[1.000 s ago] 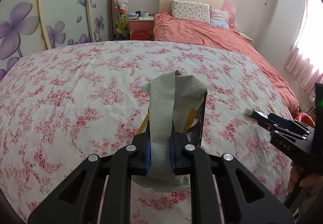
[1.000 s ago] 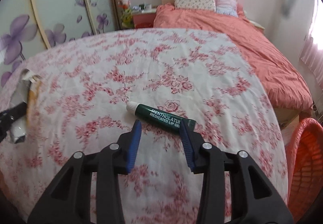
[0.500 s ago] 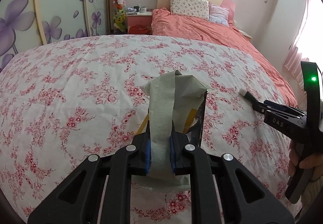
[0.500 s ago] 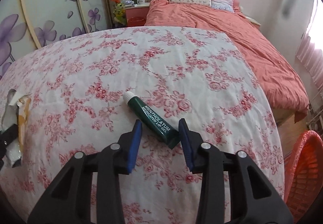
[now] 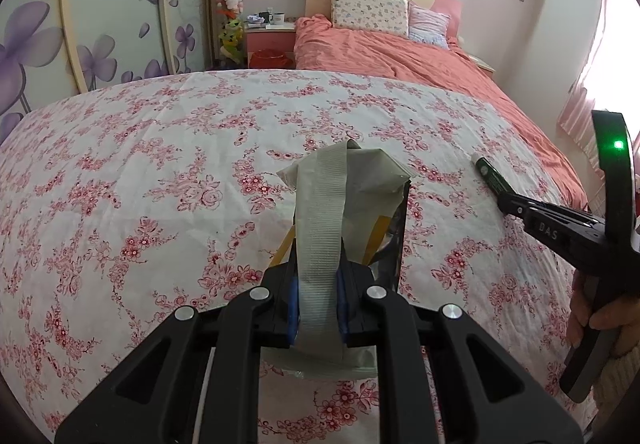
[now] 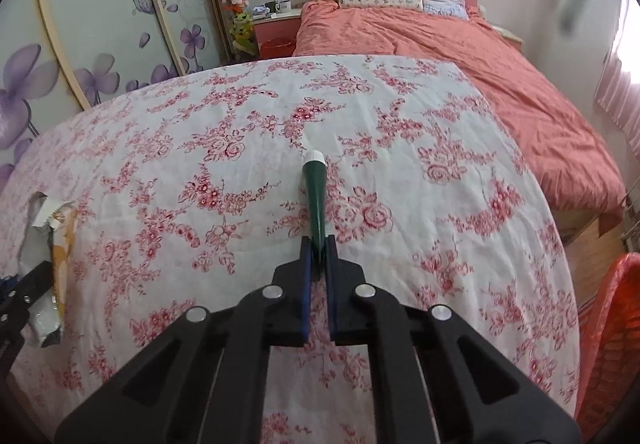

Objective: Collect trash
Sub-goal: 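Carry the wrapper and lip gel tube over the orange basket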

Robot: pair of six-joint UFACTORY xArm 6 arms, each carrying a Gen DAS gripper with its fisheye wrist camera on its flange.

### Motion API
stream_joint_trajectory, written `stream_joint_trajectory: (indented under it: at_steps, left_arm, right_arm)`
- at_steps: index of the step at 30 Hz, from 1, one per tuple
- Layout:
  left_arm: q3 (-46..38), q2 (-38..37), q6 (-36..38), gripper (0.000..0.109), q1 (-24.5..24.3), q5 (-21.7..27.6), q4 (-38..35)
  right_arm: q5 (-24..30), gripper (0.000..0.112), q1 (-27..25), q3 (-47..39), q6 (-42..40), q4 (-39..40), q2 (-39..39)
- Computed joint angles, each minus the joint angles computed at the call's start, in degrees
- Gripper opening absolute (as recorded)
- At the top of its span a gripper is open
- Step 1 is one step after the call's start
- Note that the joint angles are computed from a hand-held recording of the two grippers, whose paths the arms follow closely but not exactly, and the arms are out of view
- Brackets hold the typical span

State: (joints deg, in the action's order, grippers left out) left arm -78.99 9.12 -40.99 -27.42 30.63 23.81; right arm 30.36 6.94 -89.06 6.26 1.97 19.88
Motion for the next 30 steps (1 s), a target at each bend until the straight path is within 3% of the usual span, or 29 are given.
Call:
stream_joint_trajectory:
  at_steps: [14, 30]
  left_arm:
    - [-1.2, 0.5, 1.0, 0.014, -2.4, 0.3, -0.7]
    - [-6.8, 3.3, 2.6, 0.014, -10.4, 0.6, -1.4]
  right_arm:
    - [-7.6, 0.007, -2.2, 15.0, -1.6, 3.8, -11.4]
    - [-13.9, 0.007, -7.8, 35.0, 1.9, 3.4, -31.6]
